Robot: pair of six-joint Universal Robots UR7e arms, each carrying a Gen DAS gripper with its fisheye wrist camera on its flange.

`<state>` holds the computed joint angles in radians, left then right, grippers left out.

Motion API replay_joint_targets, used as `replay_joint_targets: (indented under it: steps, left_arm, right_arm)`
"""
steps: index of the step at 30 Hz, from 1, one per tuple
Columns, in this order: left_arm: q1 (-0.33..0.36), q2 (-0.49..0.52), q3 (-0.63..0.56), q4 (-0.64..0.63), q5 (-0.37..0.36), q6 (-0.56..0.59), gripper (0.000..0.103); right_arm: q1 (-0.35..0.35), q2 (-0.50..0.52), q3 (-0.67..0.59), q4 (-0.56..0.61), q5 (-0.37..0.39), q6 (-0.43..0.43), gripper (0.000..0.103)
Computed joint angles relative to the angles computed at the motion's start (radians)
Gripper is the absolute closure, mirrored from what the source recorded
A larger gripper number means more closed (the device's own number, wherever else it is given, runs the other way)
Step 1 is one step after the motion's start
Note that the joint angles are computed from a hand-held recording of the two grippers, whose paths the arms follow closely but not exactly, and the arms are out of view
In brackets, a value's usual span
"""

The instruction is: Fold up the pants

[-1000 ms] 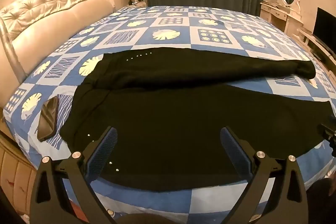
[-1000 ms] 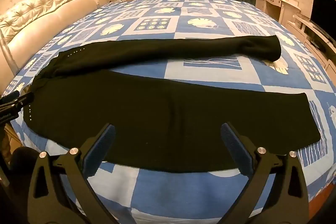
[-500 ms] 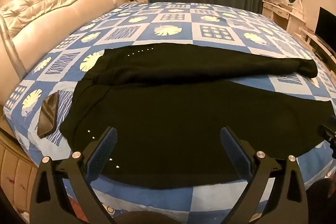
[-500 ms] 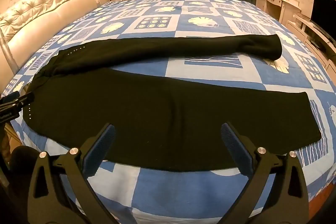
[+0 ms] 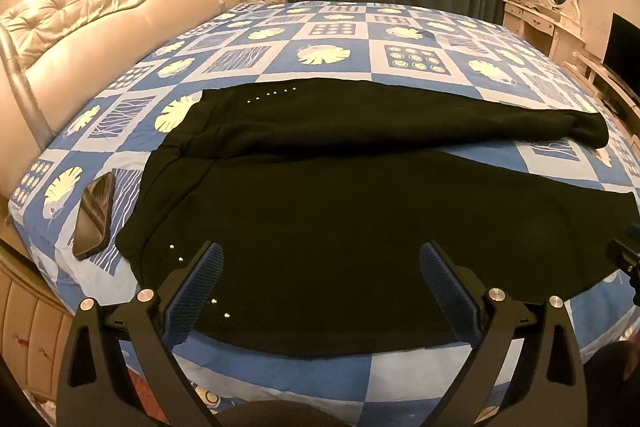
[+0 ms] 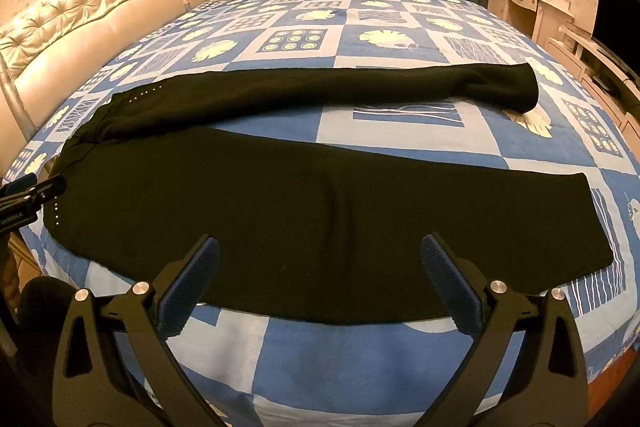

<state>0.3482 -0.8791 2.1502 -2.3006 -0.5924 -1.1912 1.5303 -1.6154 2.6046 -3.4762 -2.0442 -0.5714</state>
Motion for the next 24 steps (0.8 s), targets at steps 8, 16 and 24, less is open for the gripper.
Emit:
replay_joint_targets:
  steps: [8,16,24]
  left_arm:
    - [0.000,-0.001,-0.001,0.008,-0.002,-0.006,0.005]
    - [0.000,-0.002,-0.001,0.007,-0.002,-0.005,0.005]
    - [0.000,-0.004,0.000,0.007,-0.003,-0.005,0.005]
  right_arm:
    - [0.005,0.007,0.003,-0.005,-0.006,0.004,0.002]
    - [0.015,0.016,0.006,-0.009,-0.014,0.011,0.002]
    - [0.016,0.019,0.005,-0.008,-0.015,0.011,0.002]
